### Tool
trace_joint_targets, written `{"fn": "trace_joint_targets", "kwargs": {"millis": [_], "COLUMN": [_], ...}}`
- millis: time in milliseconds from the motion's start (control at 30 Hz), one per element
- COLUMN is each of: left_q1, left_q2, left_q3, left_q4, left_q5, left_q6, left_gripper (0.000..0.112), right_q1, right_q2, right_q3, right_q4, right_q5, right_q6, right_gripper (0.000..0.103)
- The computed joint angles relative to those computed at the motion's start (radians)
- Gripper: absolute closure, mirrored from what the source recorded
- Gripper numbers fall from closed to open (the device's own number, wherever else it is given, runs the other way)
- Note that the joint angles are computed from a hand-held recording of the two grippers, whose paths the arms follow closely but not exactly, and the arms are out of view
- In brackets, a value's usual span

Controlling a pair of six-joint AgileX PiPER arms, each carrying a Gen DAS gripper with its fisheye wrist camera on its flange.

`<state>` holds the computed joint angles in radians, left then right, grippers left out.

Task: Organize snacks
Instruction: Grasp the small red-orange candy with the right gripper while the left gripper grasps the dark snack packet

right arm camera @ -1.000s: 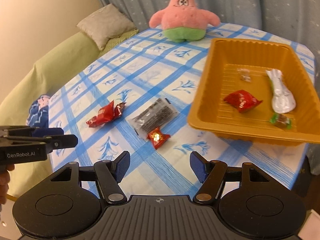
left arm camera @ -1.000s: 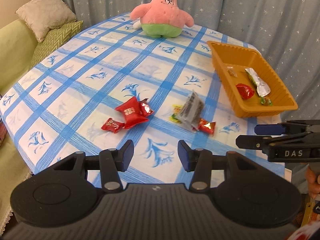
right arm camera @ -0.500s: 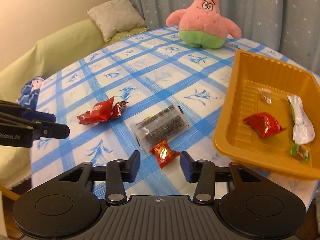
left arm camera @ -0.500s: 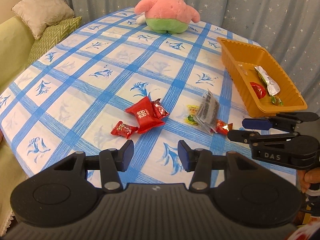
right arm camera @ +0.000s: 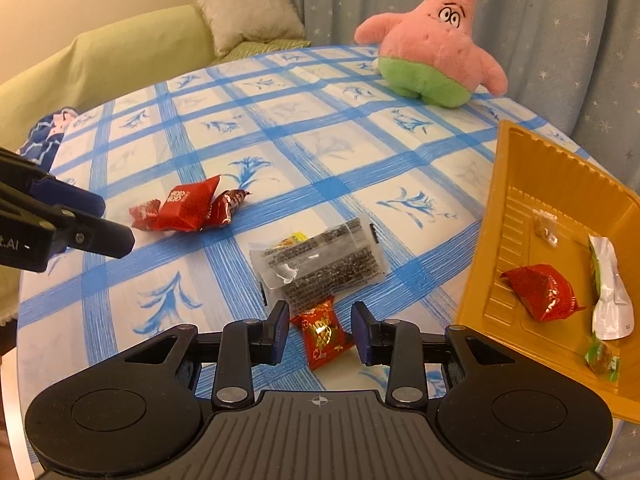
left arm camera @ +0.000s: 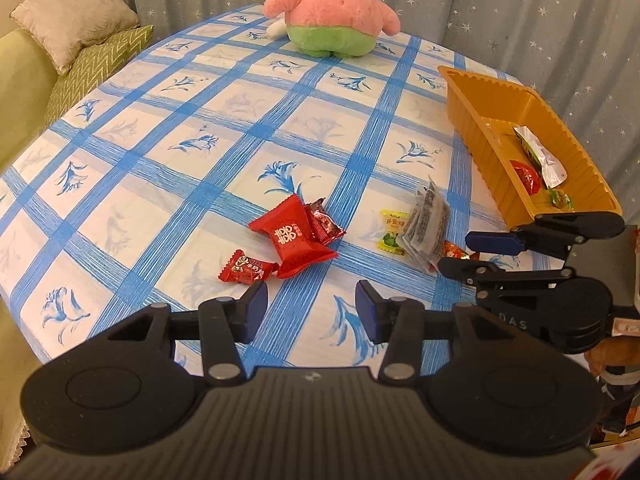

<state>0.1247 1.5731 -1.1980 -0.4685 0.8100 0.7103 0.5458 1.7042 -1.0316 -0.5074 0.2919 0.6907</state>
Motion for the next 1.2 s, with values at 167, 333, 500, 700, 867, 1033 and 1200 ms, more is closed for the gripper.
{"fn": "trace_joint_targets", "kwargs": {"millis": [167,333,500,700,867,1033,1200], "left_q1": [0.004,0.001,-0.010,-0.049,-0.100,-0.158,-0.211], "left_q2": [0.006,0.018,0.023,0.036,0.057,0.099,0.140], "left_q3": [-0.006,-0.017,-0.021,-0.026,-0.039,-0.073,-0.099], "left_q4": [-0.006,-0.019,-0.043,-0.071,-0.095,-0.094,-0.094], "left_q5": [0.002,0.006,0.011,0.013,0.006,0.002,-0.020], "left_q6": [0.007,0.024,0.060,0.103,0.156,0.179,0.238], "left_gripper": [0.067,0.067,0.068,0.068,0.068,0.068,0.067], "right_q1": [-0.004,-0.005,-0.016,-0.038,-0.057,-0.076,-0.088], "right_q2": [0.029,0.021,-0.010,-0.096,-0.177,-0.254,-0.319], "right_q3": [-0.034,-0.015,0.008,0.059,0.103,0.147,0.183], "right_q4": [0.118,0.149,0.203,0.241,0.254,0.250,0.221], "right_q5": [0.032,0.019,0.018,0.020,0.035,0.054,0.080], "right_q6": [-0.128,-0.132,-0.141,-0.112,-0.078,-0.024,0.052], "right_gripper": [0.072,0.080,0.081,0.081,0.081,0.081,0.081]}}
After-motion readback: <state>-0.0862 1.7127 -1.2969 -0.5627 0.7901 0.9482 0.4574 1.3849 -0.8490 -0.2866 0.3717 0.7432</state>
